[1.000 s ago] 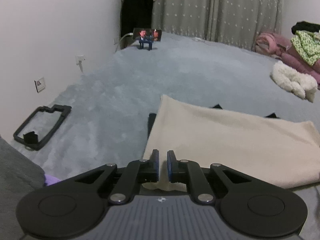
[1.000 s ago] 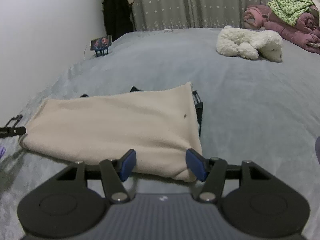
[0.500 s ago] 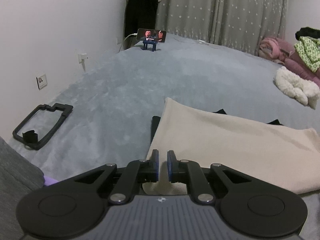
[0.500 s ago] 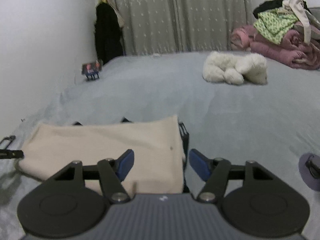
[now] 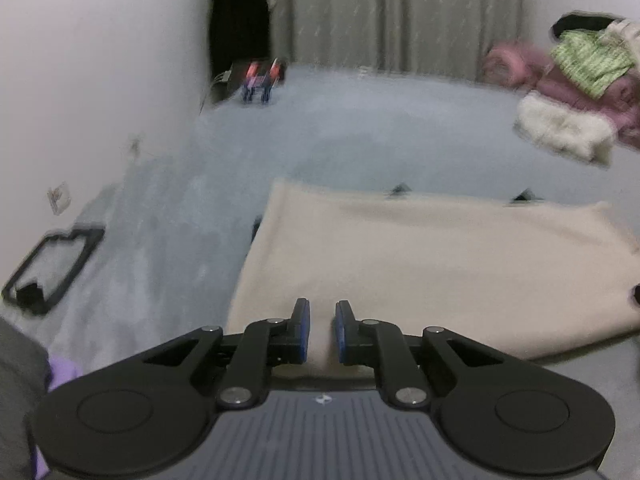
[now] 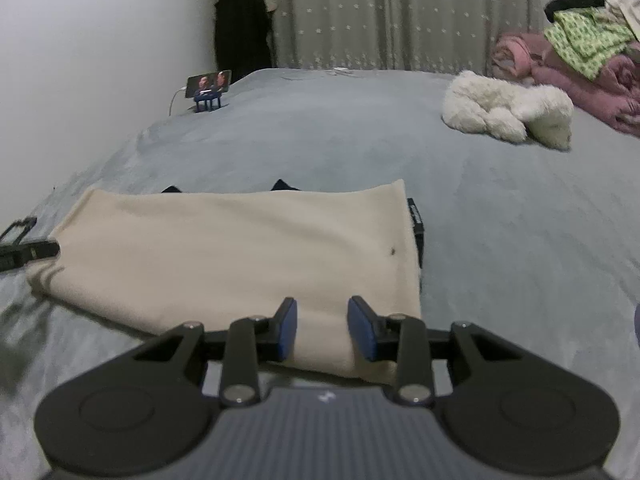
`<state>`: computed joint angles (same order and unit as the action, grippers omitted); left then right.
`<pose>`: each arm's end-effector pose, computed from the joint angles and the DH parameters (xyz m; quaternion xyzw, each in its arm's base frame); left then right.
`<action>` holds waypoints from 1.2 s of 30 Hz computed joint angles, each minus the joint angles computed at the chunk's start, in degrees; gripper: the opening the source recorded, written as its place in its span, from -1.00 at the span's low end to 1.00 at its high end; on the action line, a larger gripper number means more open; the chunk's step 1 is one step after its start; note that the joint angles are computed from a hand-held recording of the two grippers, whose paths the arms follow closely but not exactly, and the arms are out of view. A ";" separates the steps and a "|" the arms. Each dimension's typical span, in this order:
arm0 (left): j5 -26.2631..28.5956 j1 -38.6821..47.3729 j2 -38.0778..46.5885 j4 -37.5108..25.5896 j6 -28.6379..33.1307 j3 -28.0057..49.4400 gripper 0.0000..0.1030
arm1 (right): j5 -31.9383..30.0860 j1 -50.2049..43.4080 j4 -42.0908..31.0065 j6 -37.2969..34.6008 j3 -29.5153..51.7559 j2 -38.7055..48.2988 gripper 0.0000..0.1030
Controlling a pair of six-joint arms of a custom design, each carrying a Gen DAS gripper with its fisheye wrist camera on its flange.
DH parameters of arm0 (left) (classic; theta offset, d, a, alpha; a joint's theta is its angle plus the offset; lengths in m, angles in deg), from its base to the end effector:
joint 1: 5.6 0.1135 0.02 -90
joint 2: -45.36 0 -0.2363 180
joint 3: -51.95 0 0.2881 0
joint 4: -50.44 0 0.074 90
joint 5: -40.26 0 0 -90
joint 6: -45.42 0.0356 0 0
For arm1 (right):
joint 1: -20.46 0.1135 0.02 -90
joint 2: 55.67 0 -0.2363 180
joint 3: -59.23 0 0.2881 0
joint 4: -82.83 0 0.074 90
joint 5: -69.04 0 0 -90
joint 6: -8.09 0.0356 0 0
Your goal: Fold clothes
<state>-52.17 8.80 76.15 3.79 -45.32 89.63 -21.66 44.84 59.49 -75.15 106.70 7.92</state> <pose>0.1810 0.0480 0.1989 -0.1282 0.8961 0.0695 0.4191 0.2515 0.1144 0.1755 -0.1411 0.8932 0.1199 0.4097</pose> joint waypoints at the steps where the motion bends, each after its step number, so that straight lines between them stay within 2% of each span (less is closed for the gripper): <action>1: 0.76 0.87 0.63 0.26 -0.07 0.25 -0.66 | 0.04 -0.21 -0.16 -0.15 -0.03 -0.04 -0.41; 12: 3.40 3.86 2.67 -1.80 -1.64 2.88 -0.69 | -2.69 -6.23 -3.17 -1.10 -0.22 -1.56 -0.37; 15: 3.53 3.80 1.34 -2.34 -2.27 2.69 -0.69 | 0.01 -5.97 -3.78 -0.93 -0.01 -1.61 0.02; 29: -0.96 -0.80 0.09 -0.69 -2.39 2.16 -0.69 | 0.43 -4.93 -0.99 0.21 -0.12 -4.03 0.01; 36: -2.35 -5.27 5.63 3.81 -2.89 4.00 -0.68 | 1.16 -1.25 0.48 1.05 2.26 0.55 0.01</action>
